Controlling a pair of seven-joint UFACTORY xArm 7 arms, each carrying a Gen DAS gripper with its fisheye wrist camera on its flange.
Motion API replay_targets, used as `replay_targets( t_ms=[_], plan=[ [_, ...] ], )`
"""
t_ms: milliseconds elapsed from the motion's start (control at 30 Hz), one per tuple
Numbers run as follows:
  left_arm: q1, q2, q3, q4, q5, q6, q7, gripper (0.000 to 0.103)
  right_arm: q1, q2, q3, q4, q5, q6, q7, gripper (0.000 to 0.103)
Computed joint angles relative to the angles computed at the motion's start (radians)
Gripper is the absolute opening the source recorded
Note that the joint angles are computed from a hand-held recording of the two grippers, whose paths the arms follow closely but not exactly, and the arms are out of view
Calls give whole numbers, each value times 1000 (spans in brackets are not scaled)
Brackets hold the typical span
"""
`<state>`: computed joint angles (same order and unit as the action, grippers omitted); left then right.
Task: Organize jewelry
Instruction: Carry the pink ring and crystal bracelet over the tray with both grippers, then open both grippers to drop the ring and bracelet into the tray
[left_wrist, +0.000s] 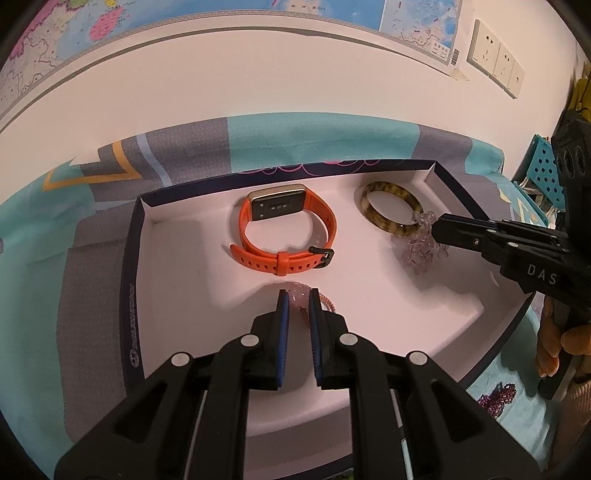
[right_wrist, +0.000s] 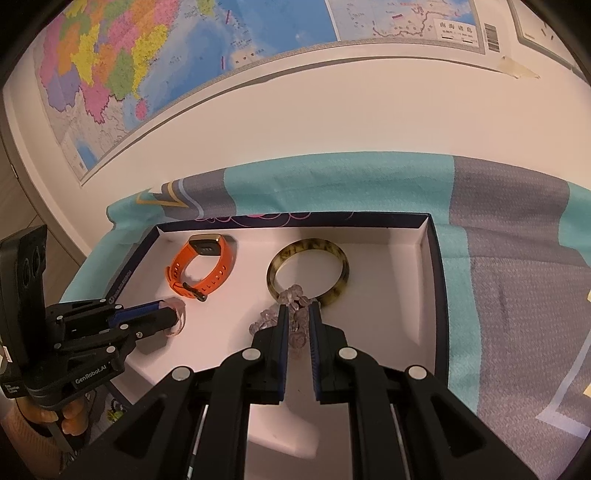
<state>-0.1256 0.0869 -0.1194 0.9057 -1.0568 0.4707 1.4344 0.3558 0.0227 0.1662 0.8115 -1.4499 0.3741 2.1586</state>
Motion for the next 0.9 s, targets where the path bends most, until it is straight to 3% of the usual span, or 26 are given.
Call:
replay_targets(
  t_ms=[433,567,633,767,900],
  plan=[
    [-1,11,-6,10,0,-14,0,13,-1,3,-2,-2,30,5,-25,12],
    [-2,9,-10,6,-6,-19,15,21,0,3,-2,-6,66,11,-54,13],
    [-1,1,-10,2,-18,-24,21,29,4,-2,1,-8,88,26,-68,24],
    [0,-51,1,-30,-101,-26,113,46,18,-45,21,-23,111,77,-86,32],
    [-6,-130,38,-79,-185,4,223,51,42,-128,71,-67,122,139,-113,33]
  ],
)
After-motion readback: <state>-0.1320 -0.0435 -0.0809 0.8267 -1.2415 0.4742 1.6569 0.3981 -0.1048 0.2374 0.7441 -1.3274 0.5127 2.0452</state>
